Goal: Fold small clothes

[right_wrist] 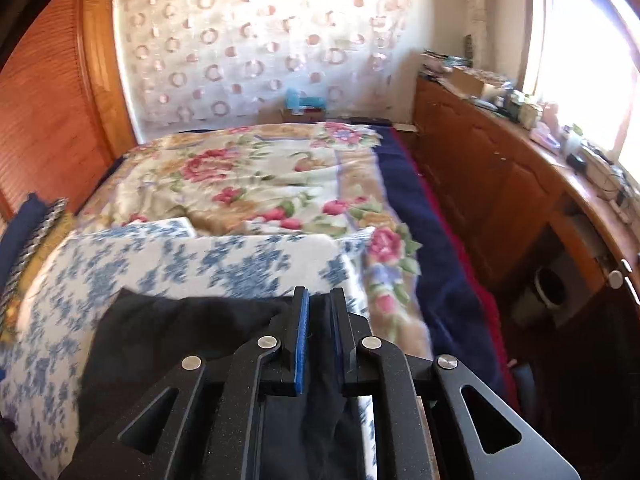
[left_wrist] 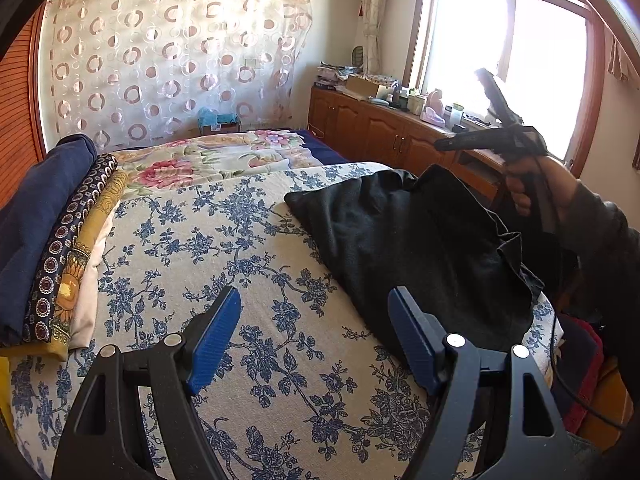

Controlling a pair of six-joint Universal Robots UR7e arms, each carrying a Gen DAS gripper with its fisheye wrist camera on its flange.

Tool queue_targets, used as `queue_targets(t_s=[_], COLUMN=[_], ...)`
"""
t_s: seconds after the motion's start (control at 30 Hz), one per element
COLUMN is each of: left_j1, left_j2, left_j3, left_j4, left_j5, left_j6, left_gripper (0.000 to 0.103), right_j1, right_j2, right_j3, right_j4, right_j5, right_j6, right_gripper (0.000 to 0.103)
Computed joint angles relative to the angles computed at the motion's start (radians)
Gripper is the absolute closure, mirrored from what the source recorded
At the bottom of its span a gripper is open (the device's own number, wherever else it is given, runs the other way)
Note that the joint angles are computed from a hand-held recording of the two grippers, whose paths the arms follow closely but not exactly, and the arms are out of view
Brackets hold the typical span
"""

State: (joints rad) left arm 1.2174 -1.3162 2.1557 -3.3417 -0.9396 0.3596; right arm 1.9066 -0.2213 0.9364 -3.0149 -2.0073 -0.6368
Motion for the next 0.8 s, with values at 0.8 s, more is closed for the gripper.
queue_targets(t_s=[0.8], left_j1=[-0.019], left_j2=[0.053], left_j3=[-0.015], left_j4=[0.035], left_j5=[-0.001], left_j6=[-0.008], left_gripper=[0.026], right_j1=[-0.104], right_j2=[-0.342], right_j3=[0.778], right_j4=[-0.316], right_j5=[0.18], right_j6=[-0.12], right_gripper=[0.091])
